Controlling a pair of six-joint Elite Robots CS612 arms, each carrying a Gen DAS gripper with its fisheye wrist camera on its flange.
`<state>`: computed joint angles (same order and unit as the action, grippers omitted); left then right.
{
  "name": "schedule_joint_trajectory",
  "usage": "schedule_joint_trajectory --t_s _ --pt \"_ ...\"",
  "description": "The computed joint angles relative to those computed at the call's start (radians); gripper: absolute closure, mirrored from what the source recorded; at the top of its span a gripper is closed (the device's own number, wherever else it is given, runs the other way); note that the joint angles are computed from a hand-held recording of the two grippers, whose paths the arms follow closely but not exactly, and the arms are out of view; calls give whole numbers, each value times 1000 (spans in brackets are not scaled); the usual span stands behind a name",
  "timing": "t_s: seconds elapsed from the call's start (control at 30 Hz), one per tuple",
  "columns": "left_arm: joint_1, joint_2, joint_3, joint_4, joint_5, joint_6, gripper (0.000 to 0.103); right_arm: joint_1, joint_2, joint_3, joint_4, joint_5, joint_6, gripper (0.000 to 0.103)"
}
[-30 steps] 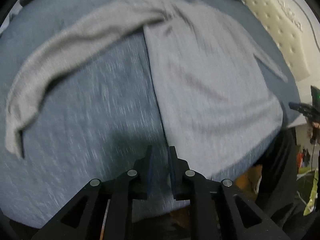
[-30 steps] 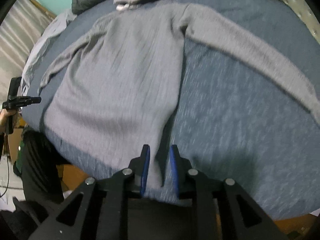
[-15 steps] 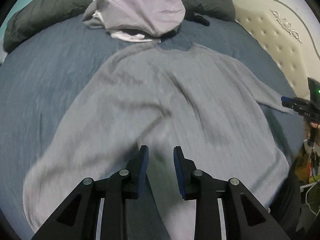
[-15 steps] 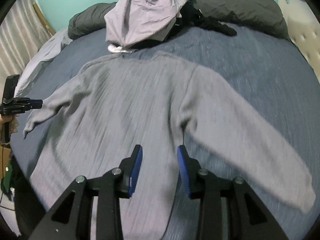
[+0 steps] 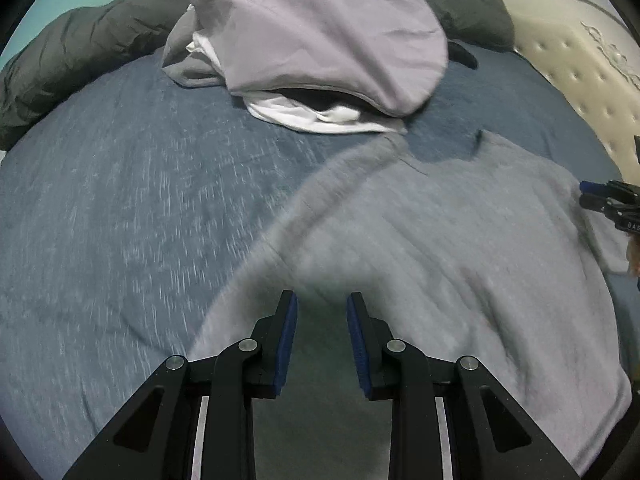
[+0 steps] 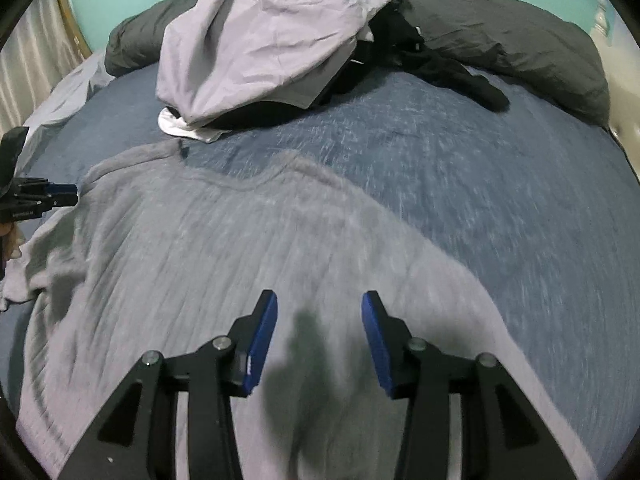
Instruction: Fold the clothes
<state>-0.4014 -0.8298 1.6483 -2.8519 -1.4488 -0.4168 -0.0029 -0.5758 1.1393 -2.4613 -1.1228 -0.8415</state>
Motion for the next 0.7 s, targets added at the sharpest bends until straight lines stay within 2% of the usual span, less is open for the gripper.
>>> schedule_joint_trajectory --t_s 0.2,0.3,0.43,0.5,0.57,0.6,0.7 --pt "2 42 -57 28 18 107 75 29 59 -95 -3 -6 26 57" --pt "-1 59 -75 38 33 135 75 40 78 -123 -1 -12 28 57" --pt "1 74 -91 37 37 143 77 52 88 -141 41 47 19 57" --pt "2 77 -94 33 46 151 84 62 92 -151 74 87 11 54" --pt "3 79 -94 29 51 154 98 74 95 -163 117 122 5 52" --pt "5 80 -92 23 47 154 102 82 95 -167 138 137 2 51" --pt "10 79 -85 3 34 154 103 107 96 -170 173 175 -17 51"
